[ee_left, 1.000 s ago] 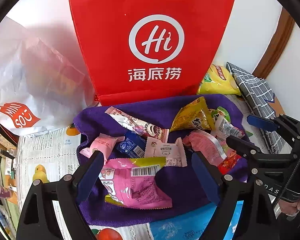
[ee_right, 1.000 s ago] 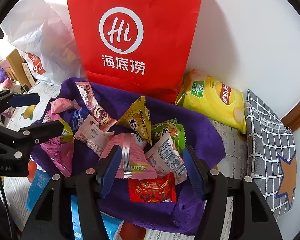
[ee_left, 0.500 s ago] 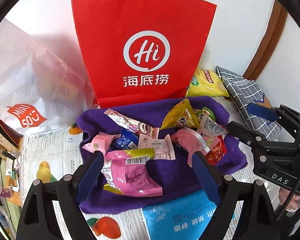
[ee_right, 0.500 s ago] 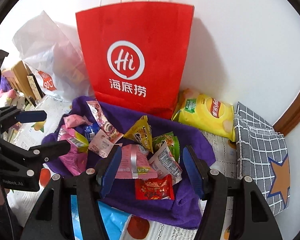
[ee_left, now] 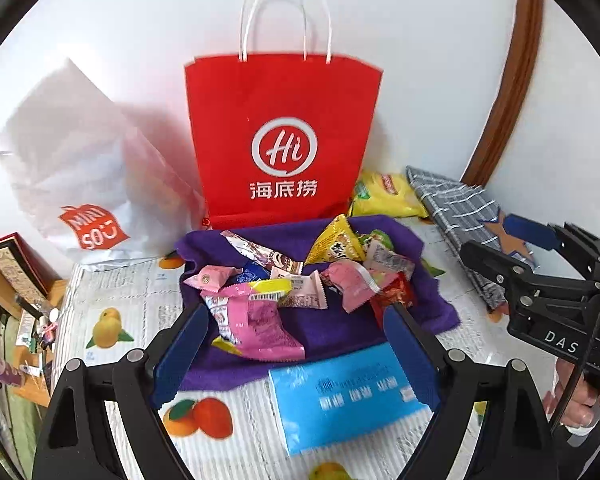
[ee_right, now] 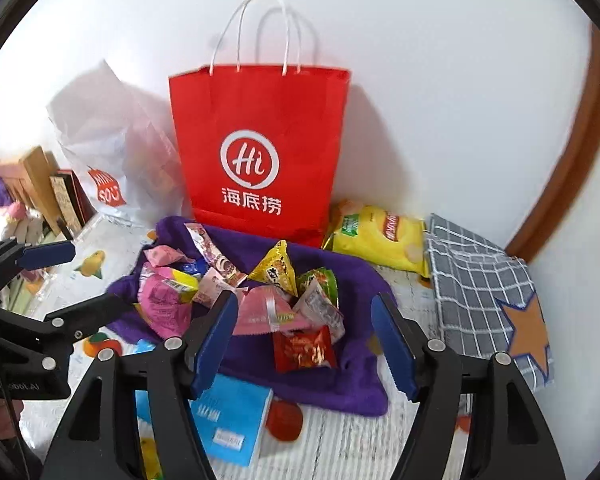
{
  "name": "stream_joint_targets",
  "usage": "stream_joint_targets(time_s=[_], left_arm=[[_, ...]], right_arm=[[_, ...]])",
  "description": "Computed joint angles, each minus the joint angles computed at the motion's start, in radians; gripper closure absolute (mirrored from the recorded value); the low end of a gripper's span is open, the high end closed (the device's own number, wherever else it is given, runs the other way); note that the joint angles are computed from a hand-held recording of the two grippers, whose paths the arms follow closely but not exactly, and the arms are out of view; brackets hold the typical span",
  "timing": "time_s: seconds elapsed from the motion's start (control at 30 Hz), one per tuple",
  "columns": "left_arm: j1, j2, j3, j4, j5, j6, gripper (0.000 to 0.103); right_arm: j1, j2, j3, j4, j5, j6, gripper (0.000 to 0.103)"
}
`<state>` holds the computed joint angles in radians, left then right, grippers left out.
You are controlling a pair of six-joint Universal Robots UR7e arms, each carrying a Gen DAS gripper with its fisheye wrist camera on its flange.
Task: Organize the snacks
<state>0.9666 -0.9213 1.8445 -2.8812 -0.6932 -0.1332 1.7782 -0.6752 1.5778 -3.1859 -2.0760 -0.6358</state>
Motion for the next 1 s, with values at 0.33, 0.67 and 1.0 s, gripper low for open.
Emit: stream_joint_targets(time_s=[0.33,0.67,1.0], left_arm=[[-0.156,-0.118,0.257,-0.151,0.123,-0.085,0.01],[-0.322,-0.218,0.44,-0.075,0.226,-0.293,0.003],[-0.443,-0.274,0.544,0.076,0.276,-0.541,0.001]], right_arm=[[0.019,-0.208,0.324,-0.144,0.038,0.115,0.027],[0.065,-0.284,0.571,-0.465,-0.009,0.067,0.004],[0.063,-0.368,0.738,-0.599,-0.026,0.076,0.002]])
